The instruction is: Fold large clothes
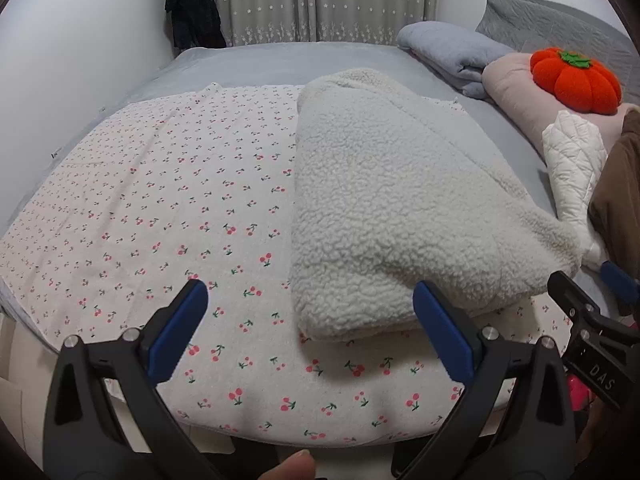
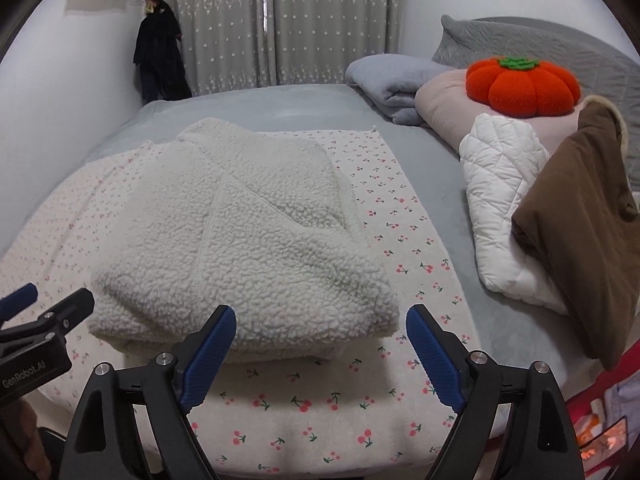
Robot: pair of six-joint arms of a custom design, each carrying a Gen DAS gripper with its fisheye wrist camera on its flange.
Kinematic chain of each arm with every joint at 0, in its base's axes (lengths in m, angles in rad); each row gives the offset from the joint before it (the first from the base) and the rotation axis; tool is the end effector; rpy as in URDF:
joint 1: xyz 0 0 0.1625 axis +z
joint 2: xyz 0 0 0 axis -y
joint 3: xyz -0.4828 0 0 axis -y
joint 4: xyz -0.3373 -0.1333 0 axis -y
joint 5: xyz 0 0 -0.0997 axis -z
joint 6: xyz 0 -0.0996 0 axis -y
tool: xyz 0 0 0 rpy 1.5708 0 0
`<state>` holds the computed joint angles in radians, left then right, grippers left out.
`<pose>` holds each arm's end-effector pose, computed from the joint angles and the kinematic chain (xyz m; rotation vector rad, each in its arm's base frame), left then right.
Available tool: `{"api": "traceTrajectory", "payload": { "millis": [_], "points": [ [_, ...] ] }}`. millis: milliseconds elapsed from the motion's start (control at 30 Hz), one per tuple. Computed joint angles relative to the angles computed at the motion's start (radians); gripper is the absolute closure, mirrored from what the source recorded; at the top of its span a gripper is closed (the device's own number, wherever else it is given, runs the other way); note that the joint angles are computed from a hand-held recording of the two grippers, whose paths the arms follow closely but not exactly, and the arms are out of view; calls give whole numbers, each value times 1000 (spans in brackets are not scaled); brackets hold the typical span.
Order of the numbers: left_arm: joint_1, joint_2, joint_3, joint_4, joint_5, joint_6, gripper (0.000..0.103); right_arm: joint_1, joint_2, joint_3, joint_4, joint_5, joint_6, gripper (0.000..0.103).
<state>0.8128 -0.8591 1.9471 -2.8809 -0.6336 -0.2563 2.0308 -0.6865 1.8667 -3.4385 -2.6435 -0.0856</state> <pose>-0.2451 -0.5696 0.1938 0.4458 2.2633 -0.7907 0.3115 -0.5255 0.1831 0.1309 -2.0709 0.9384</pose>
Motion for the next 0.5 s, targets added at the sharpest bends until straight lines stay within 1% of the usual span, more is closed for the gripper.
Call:
{"api": "traceTrajectory", "payload": {
  "millis": [33,133,167,300,500],
  "points": [
    [-2,-2,4,0,-1,-6,1,1,2,-2,4,-12,-4,8],
    [-4,-11,14,16,-17,-31,1,12,18,-12,-8,-63,-31,8],
    [-6,-13,17,22,-24,-37,1,13,18,-12,-9,-68,-34,8],
    [-21,-7,31,30,-10,-39,1,11,11,-9,26,-66,-14,7],
    [-32,2,44,27,-13,-32,1,4,5,-9,56,-55,5,7]
  ]
}}
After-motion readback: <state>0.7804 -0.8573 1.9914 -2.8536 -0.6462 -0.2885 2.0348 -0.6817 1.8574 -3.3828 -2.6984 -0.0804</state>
